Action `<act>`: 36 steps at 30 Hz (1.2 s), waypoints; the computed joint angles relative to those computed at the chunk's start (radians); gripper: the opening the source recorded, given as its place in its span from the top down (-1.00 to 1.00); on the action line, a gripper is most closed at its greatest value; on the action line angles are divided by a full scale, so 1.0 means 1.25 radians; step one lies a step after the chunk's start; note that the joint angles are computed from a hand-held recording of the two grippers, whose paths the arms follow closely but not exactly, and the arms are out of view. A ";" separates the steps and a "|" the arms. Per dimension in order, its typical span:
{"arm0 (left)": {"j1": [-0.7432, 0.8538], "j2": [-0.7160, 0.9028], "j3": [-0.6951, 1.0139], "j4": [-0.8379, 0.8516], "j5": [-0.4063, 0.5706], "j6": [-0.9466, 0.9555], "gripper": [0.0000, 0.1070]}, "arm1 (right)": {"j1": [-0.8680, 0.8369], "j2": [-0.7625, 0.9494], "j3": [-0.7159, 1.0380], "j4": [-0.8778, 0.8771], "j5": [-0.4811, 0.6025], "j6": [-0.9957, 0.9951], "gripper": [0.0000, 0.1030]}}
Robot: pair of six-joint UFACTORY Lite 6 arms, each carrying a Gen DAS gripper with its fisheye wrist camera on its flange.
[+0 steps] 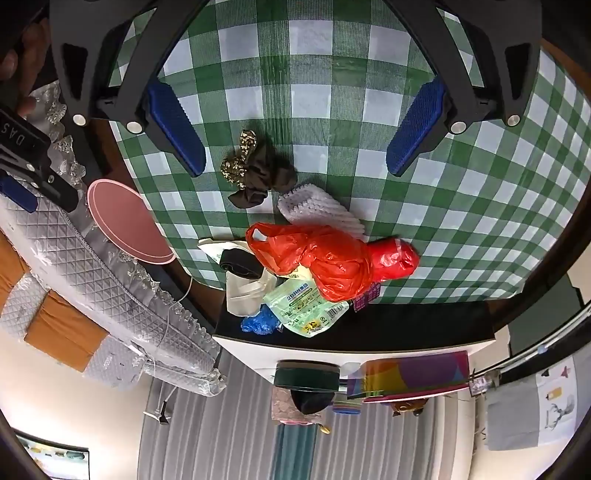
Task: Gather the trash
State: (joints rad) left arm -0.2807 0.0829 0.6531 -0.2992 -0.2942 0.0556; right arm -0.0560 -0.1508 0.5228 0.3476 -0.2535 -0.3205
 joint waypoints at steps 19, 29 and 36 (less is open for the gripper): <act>-0.014 -0.021 -0.008 -0.031 0.000 0.036 -0.78 | 0.011 -0.005 -0.008 0.001 -0.011 -0.002 -0.82; -0.016 -0.020 -0.007 -0.036 -0.002 0.039 -0.78 | 0.013 -0.003 -0.008 0.009 -0.014 -0.009 -0.82; -0.023 -0.022 -0.002 -0.055 0.004 0.055 -0.78 | 0.012 -0.004 -0.009 0.001 -0.014 -0.002 -0.82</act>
State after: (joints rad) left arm -0.3095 0.0554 0.6501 -0.3681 -0.2892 0.1238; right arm -0.0413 -0.1556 0.5121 0.3493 -0.2713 -0.3232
